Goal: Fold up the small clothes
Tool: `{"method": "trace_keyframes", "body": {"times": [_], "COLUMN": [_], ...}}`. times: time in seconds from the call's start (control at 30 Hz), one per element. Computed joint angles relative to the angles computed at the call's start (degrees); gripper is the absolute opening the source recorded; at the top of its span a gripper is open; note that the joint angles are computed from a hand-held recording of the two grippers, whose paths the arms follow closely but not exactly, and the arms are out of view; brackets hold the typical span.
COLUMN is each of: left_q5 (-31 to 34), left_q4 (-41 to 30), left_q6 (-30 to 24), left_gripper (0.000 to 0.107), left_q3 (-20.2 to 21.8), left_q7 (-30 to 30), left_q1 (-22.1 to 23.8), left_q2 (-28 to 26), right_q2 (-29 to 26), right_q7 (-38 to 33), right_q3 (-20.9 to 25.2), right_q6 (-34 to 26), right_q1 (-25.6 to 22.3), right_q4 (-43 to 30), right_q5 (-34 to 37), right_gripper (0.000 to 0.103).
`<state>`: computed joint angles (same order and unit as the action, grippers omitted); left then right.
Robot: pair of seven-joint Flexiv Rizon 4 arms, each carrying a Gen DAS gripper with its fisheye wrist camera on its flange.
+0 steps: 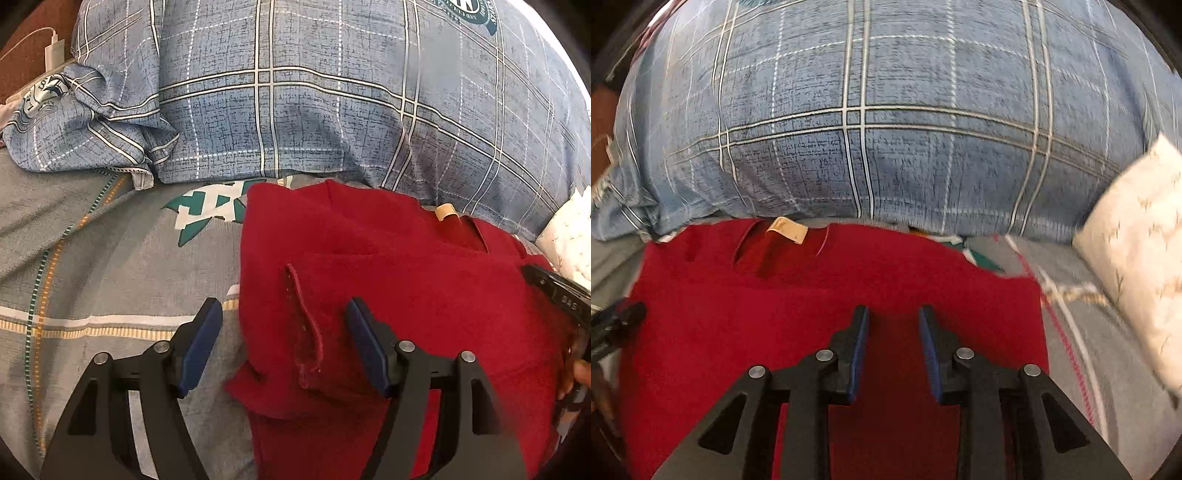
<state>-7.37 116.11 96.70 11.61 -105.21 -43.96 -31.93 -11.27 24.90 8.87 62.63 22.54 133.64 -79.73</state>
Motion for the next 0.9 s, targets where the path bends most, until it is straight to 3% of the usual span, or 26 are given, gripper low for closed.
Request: {"method": "trace_keyframes", "body": {"times": [0.13,0.23,0.37,0.47,0.57,0.63,0.7,0.73,0.77,0.83,0.9], "left_q5": [0.02,0.07,0.02,-0.21,-0.60,-0.70,-1.03,-1.23,-1.42,-2.10,-2.19], "left_q4": [-0.09,-0.08,-0.13,-0.12,0.70,2.52,3.86,4.50,4.95,5.91,6.93], "left_q6": [0.06,0.09,0.34,0.67,0.94,1.81,2.27,2.28,2.38,2.46,2.18], "left_gripper": [0.070,0.070,0.071,0.073,0.073,0.073,0.073,0.073,0.073,0.073,0.073], "left_q3": [0.53,0.88,1.26,1.99,0.96,0.04,0.12,0.11,0.11,1.29,1.52], "left_q7": [-0.25,-0.34,-0.46,-0.70,-0.61,-0.75,-0.68,-0.62,-0.60,-0.97,-0.84], "left_q1": [-0.56,-0.90,-1.29,-2.01,-1.18,-0.46,-0.68,-0.75,-0.82,-2.21,-2.64], "left_q2": [-0.13,-0.14,-0.35,-0.64,0.02,1.43,2.41,2.89,3.15,3.53,4.44], "right_q2": [1.94,5.98,12.48,13.70,15.86,18.77,19.52,18.75,17.68,15.37,15.59], "right_q7": [-2.13,-0.38,0.99,-1.80,4.40,9.26,10.07,10.03,11.00,13.74,12.83], "right_q3": [1.25,2.69,7.24,9.07,6.74,6.88,7.28,6.70,5.86,3.74,5.11], "right_q6": [-0.07,-1.03,-8.58,-12.12,-2.69,-0.77,-0.88,0.56,2.43,7.32,3.99], "right_q1": [0.59,1.10,3.52,4.99,2.42,1.01,0.36,-0.17,-0.95,-2.80,-2.18], "right_q4": [0.97,4.10,8.96,10.58,14.65,16.40,16.48,16.21,16.01,15.50,15.51], "right_q5": [4.28,5.07,10.25,17.22,12.86,9.55,9.15,8.17,5.62,-0.28,1.74], "right_gripper": [0.030,0.043,0.049,0.051,0.051,0.056,0.069,0.069,0.066,0.028,0.025]}}
